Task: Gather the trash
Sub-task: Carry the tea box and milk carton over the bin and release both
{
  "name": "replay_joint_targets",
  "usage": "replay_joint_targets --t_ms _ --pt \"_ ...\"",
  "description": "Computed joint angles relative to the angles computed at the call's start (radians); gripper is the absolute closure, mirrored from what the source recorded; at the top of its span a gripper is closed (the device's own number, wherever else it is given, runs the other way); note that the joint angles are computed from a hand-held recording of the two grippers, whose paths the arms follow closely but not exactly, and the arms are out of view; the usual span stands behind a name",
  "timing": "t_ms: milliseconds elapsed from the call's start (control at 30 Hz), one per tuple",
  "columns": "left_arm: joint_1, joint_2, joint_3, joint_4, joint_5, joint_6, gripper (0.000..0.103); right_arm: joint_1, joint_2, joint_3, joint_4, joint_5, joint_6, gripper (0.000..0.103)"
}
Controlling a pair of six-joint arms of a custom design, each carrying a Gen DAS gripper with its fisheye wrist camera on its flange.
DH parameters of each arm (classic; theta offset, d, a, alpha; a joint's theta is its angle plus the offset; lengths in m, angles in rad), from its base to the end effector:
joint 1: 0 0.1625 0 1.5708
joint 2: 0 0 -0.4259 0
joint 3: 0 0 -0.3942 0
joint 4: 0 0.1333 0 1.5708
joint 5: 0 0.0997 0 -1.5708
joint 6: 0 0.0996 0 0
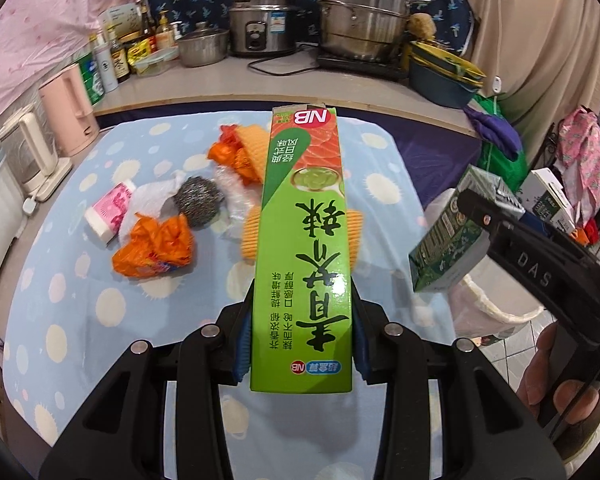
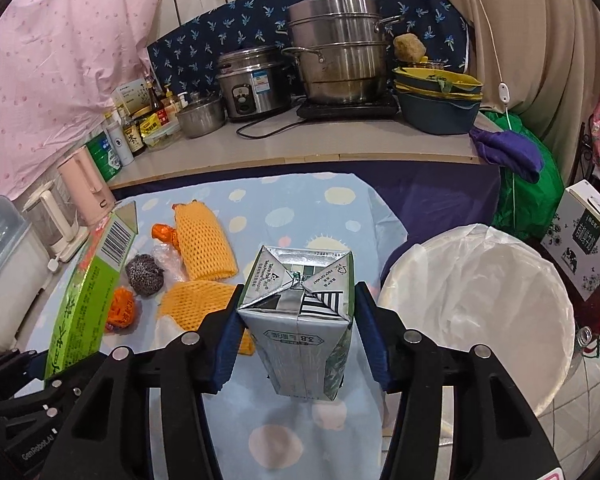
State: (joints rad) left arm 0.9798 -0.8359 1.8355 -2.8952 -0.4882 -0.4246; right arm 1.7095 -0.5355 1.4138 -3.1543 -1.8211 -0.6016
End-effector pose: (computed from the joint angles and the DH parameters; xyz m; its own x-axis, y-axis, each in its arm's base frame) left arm -0.1551 -0.6282 0.1344 -0.7155 -0.2993 -0.6312 0.2560 0.7283 -0.6356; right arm 0.2122 -0.7341 0.0676 -0.7498 -0.4062 0.5224 -0.6424 0.6359 -0.4276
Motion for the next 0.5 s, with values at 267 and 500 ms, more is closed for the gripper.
replay_joint_targets --t_ms 267,500 --pt "-0.009 0.094 -0.115 0.010 -0.095 0.119 0.066 -0.033 -0.043 -0.028 -0.082 -0.026 0.040 0.052" --pt "-0.018 0.222 -0.258 0.018 -0.163 0.235 0.066 -0.095 -0.044 -0.079 -0.079 -0.085 0.085 0.052"
